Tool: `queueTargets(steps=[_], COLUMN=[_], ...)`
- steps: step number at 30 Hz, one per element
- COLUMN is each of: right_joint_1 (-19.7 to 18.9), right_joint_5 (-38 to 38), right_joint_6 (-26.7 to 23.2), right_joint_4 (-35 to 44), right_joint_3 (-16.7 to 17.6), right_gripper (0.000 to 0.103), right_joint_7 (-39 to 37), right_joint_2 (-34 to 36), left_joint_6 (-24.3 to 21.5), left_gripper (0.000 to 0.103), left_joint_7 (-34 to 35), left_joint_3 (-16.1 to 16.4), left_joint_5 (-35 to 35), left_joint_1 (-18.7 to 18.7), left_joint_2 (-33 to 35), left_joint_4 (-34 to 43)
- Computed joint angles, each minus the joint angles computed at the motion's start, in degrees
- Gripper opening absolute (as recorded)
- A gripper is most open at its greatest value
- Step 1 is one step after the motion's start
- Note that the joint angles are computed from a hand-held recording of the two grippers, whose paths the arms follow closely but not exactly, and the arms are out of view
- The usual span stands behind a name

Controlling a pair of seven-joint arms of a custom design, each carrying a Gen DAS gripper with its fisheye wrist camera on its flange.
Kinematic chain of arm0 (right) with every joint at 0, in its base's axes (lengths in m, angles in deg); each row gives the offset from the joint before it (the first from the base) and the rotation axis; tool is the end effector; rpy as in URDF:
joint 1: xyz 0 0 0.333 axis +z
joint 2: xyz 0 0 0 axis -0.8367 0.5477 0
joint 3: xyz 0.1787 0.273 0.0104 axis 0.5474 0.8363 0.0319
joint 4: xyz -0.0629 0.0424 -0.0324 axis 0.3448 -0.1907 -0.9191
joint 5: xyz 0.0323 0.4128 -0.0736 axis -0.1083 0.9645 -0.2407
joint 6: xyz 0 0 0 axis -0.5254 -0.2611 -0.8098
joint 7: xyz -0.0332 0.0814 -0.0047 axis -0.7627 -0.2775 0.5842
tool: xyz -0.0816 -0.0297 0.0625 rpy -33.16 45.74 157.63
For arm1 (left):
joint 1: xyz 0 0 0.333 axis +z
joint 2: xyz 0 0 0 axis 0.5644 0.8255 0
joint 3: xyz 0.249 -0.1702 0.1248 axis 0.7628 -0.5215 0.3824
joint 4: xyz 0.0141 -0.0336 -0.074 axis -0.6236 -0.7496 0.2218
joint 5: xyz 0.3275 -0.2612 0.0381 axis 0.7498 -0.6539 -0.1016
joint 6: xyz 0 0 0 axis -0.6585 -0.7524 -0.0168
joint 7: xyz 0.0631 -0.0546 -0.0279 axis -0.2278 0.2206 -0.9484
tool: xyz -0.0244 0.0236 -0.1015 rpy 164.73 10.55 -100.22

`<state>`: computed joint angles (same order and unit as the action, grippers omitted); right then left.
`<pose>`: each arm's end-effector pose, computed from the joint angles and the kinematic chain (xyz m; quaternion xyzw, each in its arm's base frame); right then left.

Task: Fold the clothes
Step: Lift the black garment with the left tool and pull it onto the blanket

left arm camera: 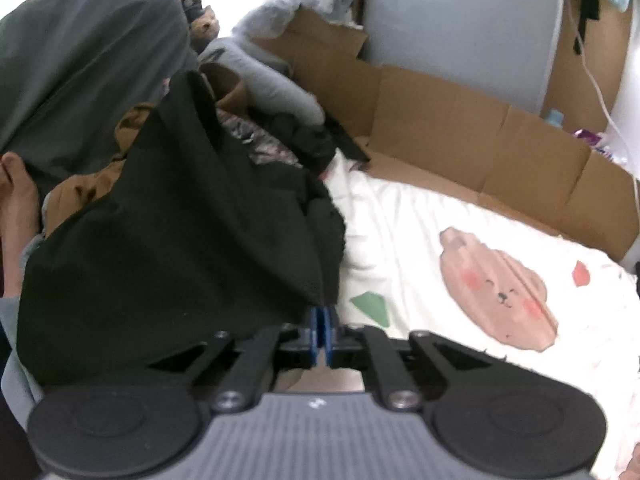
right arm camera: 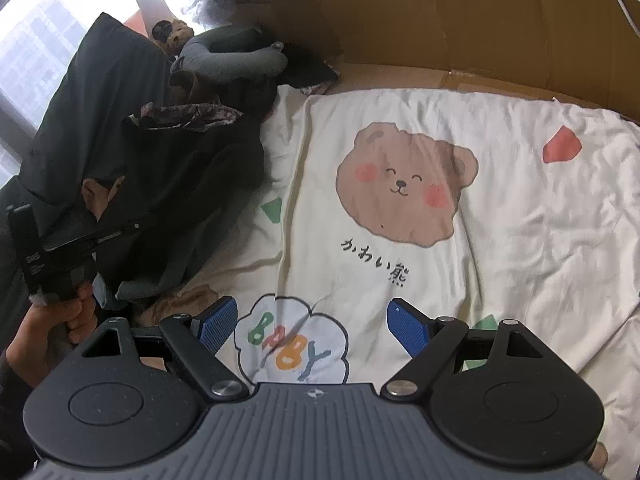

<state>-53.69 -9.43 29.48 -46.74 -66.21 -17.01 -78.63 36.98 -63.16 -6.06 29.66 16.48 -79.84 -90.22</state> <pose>0.6453 0.1024 0.5809 -0.8622 0.3557 0.1236 0.3389 0.4438 -0.3056 0.5450 -0.8414 0.3816 -0.1842 0.3354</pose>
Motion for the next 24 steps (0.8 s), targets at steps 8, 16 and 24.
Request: queueTargets(steps=[8, 16, 24], right_joint_1=[-0.04, 0.29, 0.47], right_joint_5=[-0.77, -1.78, -1.98], right_joint_6=[0.27, 0.81, 0.99], right_joint_4=[-1.51, -2.06, -2.17], right_joint_3=[-0.23, -0.09, -0.10], right_gripper=[0.086, 0.086, 0.086], right_joint_7=[-0.83, -0.28, -0.05], right_joint_2=[-0.23, -0.39, -0.19], left_joint_6=[-10.63, -9.85, 0.72], left_gripper=[0.087, 0.088, 0.004], left_joint_7=[3.16, 4.42, -2.58], left_joint_3=[-0.78, 1.70, 3.84], left_joint_5=[4.28, 3.86, -1.20], left_joint_1=[-0.86, -0.34, 2.45], left_joint_2=[2.69, 4.54, 1.24], left_joint_4=[2.94, 3.18, -1.44])
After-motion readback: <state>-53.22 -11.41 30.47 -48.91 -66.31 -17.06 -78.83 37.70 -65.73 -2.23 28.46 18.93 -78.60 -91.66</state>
